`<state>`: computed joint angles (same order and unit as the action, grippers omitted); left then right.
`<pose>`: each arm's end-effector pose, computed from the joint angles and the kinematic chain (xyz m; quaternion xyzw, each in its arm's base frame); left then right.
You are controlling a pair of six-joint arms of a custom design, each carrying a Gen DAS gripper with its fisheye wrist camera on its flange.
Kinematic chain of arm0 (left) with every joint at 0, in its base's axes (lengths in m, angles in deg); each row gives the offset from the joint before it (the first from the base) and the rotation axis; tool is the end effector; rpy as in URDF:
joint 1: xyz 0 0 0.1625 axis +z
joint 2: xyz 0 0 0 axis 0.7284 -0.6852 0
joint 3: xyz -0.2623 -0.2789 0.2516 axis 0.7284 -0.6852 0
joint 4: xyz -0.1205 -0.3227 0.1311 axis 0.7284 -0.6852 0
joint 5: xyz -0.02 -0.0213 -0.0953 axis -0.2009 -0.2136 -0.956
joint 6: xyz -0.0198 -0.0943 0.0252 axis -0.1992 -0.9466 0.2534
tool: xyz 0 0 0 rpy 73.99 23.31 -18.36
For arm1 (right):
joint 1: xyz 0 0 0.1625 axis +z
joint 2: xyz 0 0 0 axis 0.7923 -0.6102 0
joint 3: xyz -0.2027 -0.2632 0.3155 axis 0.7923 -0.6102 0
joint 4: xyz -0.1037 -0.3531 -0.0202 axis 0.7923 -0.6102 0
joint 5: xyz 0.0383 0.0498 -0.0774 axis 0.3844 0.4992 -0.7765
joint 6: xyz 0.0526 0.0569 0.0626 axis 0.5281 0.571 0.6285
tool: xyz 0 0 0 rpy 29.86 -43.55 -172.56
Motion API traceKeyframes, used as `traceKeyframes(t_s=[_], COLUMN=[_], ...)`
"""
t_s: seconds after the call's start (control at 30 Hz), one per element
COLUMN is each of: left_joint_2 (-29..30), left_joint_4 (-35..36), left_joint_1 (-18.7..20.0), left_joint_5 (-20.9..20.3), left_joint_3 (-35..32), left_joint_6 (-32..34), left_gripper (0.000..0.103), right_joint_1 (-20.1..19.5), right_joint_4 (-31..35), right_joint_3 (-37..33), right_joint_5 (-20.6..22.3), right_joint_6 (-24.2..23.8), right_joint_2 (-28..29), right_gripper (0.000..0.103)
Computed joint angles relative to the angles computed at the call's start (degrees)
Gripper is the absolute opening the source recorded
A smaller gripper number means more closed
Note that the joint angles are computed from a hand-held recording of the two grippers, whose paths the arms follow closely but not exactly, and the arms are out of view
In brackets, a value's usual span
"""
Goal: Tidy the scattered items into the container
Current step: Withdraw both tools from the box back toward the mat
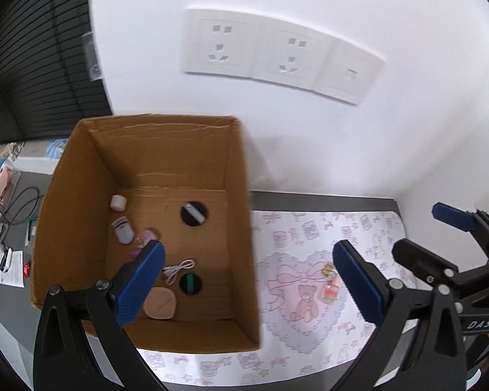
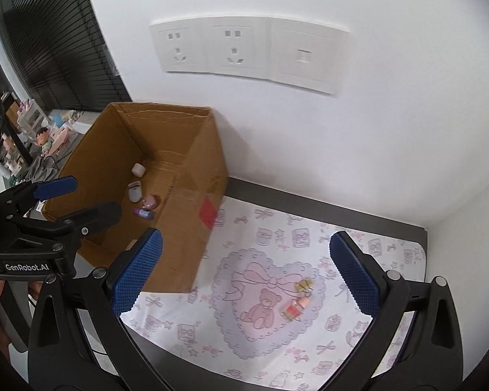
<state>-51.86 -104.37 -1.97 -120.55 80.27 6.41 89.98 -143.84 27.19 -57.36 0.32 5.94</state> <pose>-0.2157 -0.4704 0.5016 0.2947 0.9214 -0.1375 0.2129 0.5990 -0.3944 0.1497 0.0172 -0.8849 0.2872 0.3664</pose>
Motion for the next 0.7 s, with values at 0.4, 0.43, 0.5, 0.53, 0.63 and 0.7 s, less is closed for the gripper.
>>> traceKeyframes(t_s=[0.4,0.43,0.5,0.53,0.63,0.7], left_joint_2=[1.4,1.6,2.1,2.3,2.6,2.6], left_joint_4=[-1.9,-1.9,-1.9,-2.2,-2.5,-2.6], left_joint_1=[-6.0,-6.4,-7.0,-7.4,-8.5,-9.1], left_joint_5=[-2.0,-2.3,-3.4,-3.7,-3.7,-3.4], left_joint_3=[5.7,6.2,6.9,7.6,9.2,10.3], left_joint_6=[-3.5,-3.8,-4.6,-5.2,-6.7,-7.4], left_gripper=[0.103,0.103,0.103,0.103,0.103,0.103], right_joint_1=[-0.4,-0.4,-0.4,-0.5,-0.9,-1.3], right_joint_4=[-0.6,-0.6,-0.7,-1.0,-1.8,-2.7], right_joint_3=[12.3,13.3,15.1,16.2,19.1,21.2], right_joint_5=[0.0,0.0,0.1,0.3,0.8,1.0], right_joint_6=[6.5,7.0,8.0,8.2,9.1,9.5], right_joint_2=[-10.1,-10.9,-12.4,-13.2,-15.5,-17.0], right_gripper=[0.103,0.103,0.103,0.103,0.103,0.103])
